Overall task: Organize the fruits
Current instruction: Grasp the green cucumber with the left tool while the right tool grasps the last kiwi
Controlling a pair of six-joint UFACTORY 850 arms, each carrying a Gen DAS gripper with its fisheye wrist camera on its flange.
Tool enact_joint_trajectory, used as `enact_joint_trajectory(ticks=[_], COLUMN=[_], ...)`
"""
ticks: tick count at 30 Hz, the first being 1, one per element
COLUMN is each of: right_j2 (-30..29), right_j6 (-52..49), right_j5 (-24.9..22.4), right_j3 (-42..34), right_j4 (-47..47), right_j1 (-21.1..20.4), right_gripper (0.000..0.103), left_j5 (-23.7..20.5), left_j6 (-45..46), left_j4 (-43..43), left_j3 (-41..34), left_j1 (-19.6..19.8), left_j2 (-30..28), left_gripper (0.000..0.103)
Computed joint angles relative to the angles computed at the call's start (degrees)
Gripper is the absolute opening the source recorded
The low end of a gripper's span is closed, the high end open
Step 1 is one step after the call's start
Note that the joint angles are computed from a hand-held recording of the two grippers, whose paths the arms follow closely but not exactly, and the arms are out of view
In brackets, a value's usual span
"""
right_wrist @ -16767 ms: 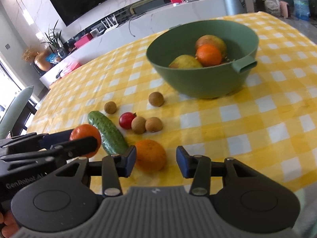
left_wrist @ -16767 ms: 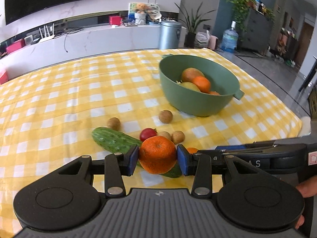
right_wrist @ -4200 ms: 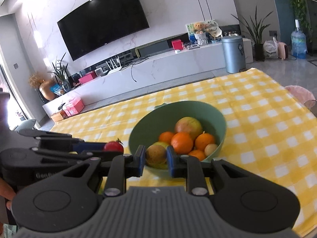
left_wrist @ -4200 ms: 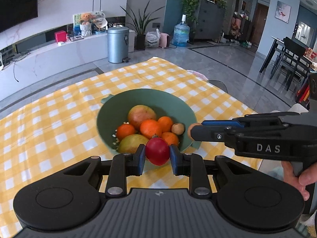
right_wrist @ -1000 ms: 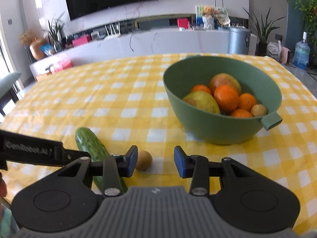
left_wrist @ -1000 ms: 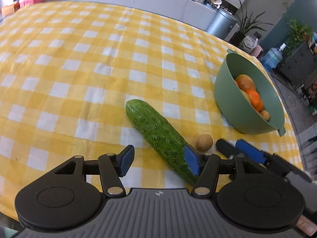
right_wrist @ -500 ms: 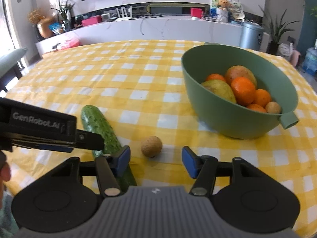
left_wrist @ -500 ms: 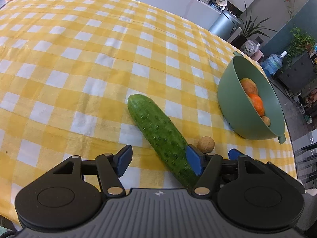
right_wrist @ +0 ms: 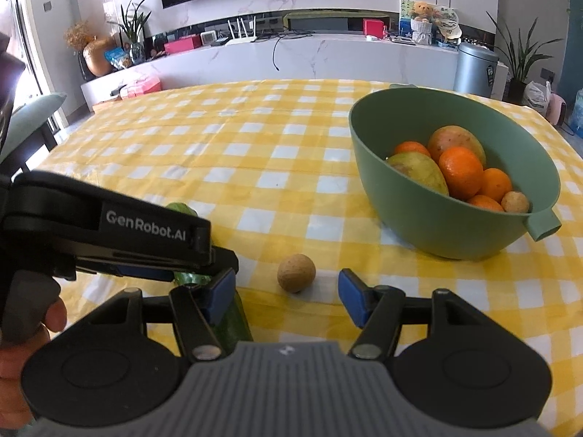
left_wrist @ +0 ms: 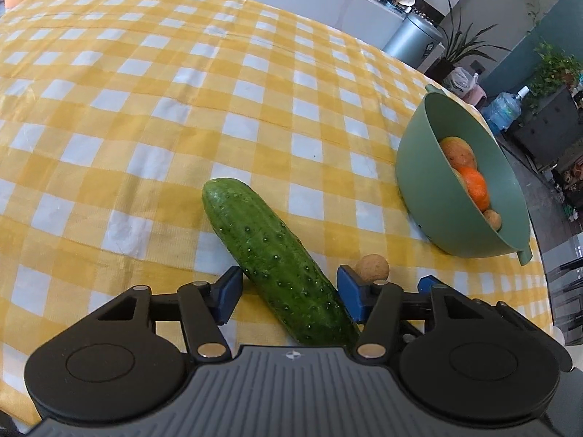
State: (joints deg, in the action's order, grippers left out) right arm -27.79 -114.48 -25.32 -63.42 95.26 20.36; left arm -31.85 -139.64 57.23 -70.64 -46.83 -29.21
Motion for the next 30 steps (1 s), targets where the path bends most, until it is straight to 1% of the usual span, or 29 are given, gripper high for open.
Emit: enact_joint_trajectory(ticks=[1, 3, 4, 6, 11, 13, 16, 19, 21, 24, 25, 26, 28, 30], right_j2=[0.00, -0.02, 0.00, 0.00, -0.78, -1.13, -1.87, -2.56, -3.07, -3.73, -4.02, -4.27, -4.44, -4.37], right_j6=[-0.22, 0.13, 0.32, 0.47, 3.01, 3.30, 4.98, 7.15, 8.91, 11.73, 13.15, 14.29, 14.44, 12.37], right_j5=[0.03, 0.29, 0.36, 0.61, 2.17, 2.01, 2.03, 2.83, 3.17, 4.06, 4.31, 4.25, 4.05, 4.62], right_j3=[-0.02, -0.06, -0.04, -0.05, -1.14, -1.51, -2.42, -3.22, -3.82, -4.58, -4.92, -5.20, -5.30, -5.06], right_j4=[0.46, 1.08, 1.49, 2.57, 1.36, 1.14, -0.88, -3.18, -4.59, -6.76, -8.19, -9.45, -10.34, -9.04], right_j1=[-0.11, -0.22, -0.36, -0.49, -0.14, 0.08, 0.47, 0.96, 1.15, 1.55, 1.69, 1.76, 1.96, 2.31], right_gripper=[0.060, 0.060, 0.060, 0.060, 0.060, 0.058, 0.051, 0.048, 0.046, 0.038, 0.033, 0.029, 0.027, 0.024], left_j5=[0.48, 1.24, 1.71, 1.47, 2.72, 2.28, 1.80, 2.50, 2.81, 2.75, 2.77, 2.84, 2.95, 2.94], left_j6=[-1.51, -4.33, -4.54, -4.45, -3.56, -2.42, -1.44, -3.25, -4.16, -3.65, -3.63, -3.73, -3.91, -3.77], left_j4=[1.35, 3.80, 4.32, 4.99, 5.25, 4.80, 4.35, 5.19, 5.44, 4.72, 4.73, 4.81, 4.84, 4.86], left_j3=[0.62, 1.80, 2.30, 2.89, 4.39, 4.12, 3.70, 4.33, 4.64, 4.62, 4.63, 4.69, 4.76, 4.76], left_j1=[0.02, 0.18, 0.33, 0.37, 0.83, 0.69, 0.55, 0.71, 0.80, 0.91, 0.93, 0.98, 1.03, 1.03], left_j2=[0.37, 1.19, 1.64, 2.22, 3.58, 3.43, 3.14, 3.50, 3.66, 3.57, 3.54, 3.55, 3.52, 3.50], left_gripper=[0.060, 0.051, 0.049, 0.042, 0.040, 0.040, 0.040, 0.040, 0.043, 0.049, 0.049, 0.051, 0.052, 0.053])
